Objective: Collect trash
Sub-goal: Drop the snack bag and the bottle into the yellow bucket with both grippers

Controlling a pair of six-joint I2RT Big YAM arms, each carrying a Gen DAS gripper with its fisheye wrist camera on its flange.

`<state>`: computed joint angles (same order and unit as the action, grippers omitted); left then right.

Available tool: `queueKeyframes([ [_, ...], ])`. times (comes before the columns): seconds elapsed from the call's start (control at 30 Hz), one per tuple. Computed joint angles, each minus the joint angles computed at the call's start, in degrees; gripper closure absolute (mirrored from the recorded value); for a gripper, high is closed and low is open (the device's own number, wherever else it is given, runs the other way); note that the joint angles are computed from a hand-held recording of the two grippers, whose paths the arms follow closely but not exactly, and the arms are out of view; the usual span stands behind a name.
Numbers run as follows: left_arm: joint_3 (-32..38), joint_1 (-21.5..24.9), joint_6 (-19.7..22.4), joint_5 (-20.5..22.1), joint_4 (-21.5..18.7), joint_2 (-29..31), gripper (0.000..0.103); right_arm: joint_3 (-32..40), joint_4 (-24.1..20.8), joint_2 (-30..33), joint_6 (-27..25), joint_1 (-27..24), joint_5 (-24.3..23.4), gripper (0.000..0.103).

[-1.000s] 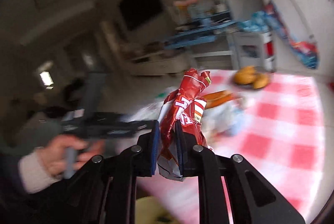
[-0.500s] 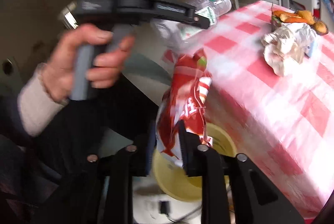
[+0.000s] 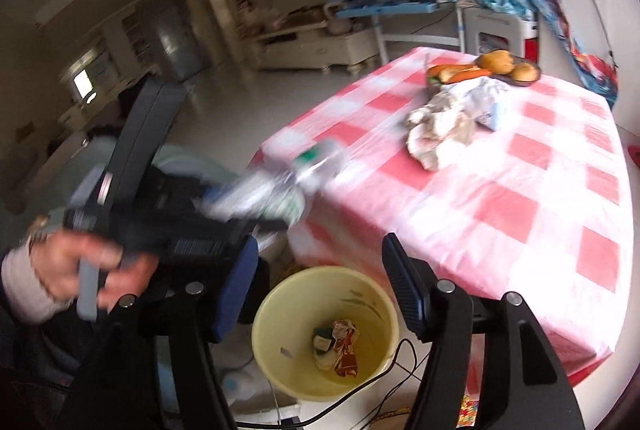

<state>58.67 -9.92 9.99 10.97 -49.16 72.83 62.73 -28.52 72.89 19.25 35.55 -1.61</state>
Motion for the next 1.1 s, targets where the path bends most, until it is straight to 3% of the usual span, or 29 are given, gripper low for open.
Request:
queueKeyframes([
  [0.2,-3.3,-1.4,2.5,-1.0,-2.9,-2.1,0.046,1.0,0.2,2.0,-0.3,1.0,2.8,0.04],
  [0.27,-3.8,-1.6,2.5,-2.6,-2.0,-2.8,0.031,1.0,0.2,2.5,-0.7,1.2,3.2,0.037],
  [0.33,-3.7,-1.3,1.6,-2.3,-1.3,-3.1,0.027,1.0,-0.3,2.3,-1.0,1.7,4.0,0.037],
  [0.5,-3.7,-0.6,0.8,-1.6,-0.5,-3.5,0.027,0.4,-0.2,2.0,-1.1,1.8,4.6,0.036],
  [0.83,-4.8,0.7,-3.0,-2.0,7.5,-6.4,0.022,0.3,-0.3,1.9,-1.5,2.0,5.7,0.036],
  [1.1,-4.9,2.0,-5.4,-1.9,9.8,-6.5,0.02,0.3,-0.5,1.8,-2.2,2.6,7.0,0.036],
])
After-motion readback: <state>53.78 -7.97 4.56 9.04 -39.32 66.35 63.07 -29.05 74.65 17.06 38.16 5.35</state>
